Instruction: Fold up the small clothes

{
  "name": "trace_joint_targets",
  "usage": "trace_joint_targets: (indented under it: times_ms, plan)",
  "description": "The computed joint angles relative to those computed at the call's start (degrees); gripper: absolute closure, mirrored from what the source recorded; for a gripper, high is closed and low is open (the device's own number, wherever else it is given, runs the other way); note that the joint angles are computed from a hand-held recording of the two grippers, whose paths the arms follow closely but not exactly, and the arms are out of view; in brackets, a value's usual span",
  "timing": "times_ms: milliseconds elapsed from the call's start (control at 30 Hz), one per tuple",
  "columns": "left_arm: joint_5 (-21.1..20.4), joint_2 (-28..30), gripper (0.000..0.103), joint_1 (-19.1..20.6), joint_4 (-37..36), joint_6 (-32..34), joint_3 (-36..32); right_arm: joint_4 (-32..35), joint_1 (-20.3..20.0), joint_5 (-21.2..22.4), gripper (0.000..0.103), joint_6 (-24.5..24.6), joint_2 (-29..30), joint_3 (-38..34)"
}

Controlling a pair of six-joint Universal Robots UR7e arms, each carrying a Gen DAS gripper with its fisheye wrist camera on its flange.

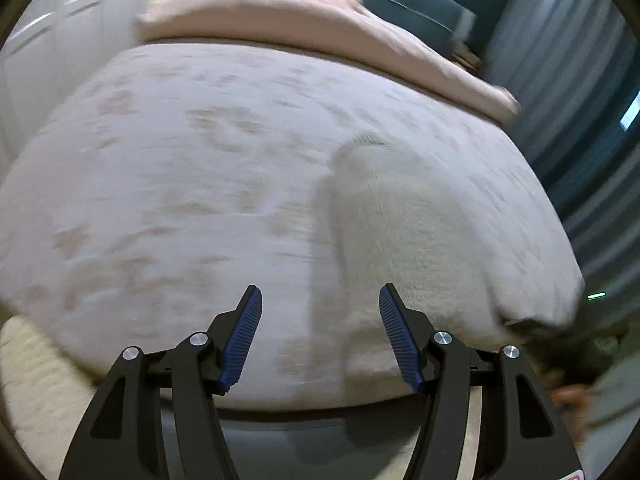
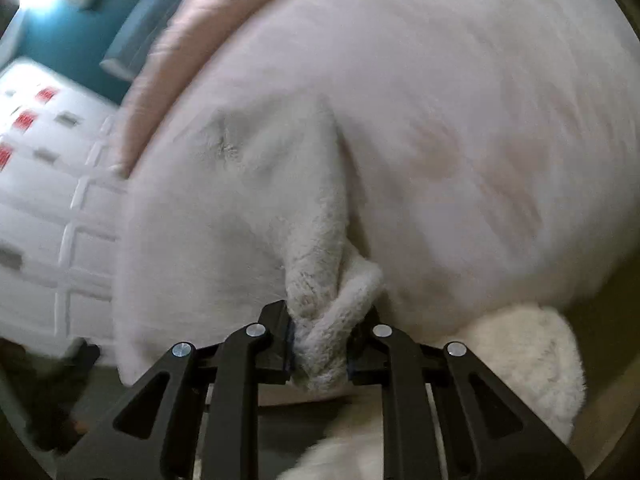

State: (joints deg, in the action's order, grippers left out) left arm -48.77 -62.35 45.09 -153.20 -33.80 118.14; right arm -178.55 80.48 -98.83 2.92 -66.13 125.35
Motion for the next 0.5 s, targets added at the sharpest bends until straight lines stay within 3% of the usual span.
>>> trace_joint_targets:
  times_ms: [67, 100, 200, 367, 500]
  plan:
    - [-2.9, 4.5, 0.044, 0.1, -0.3, 2.1, -3.3, -3.2, -3.0, 7.8, 0.084, 1.1, -0.7, 2.3]
    - [-3.7, 6.6, 0.044, 0.1, -0.3, 3.1, -4.8, -3.6, -3.1, 8.5, 0.083, 0.6, -0.8, 2.5]
    - [-3.1, 10.8, 0.043, -0.1, 0.1, 3.8, -7.8, -2.6, -1.0, 5.0, 0.079, -1.0, -0.3, 1.5]
    - [3.8, 15.2, 0.039, 0.0, 5.5, 2.4, -10.5, -1.2, -1.8, 9.4, 0.076, -0.4, -1.7, 1.4]
    - [5.7, 14.8, 0.034, 0.3, 8.8, 1.2, -10.0, 2.5, -2.3, 10.4, 0.071, -1.1, -1.4, -0.7]
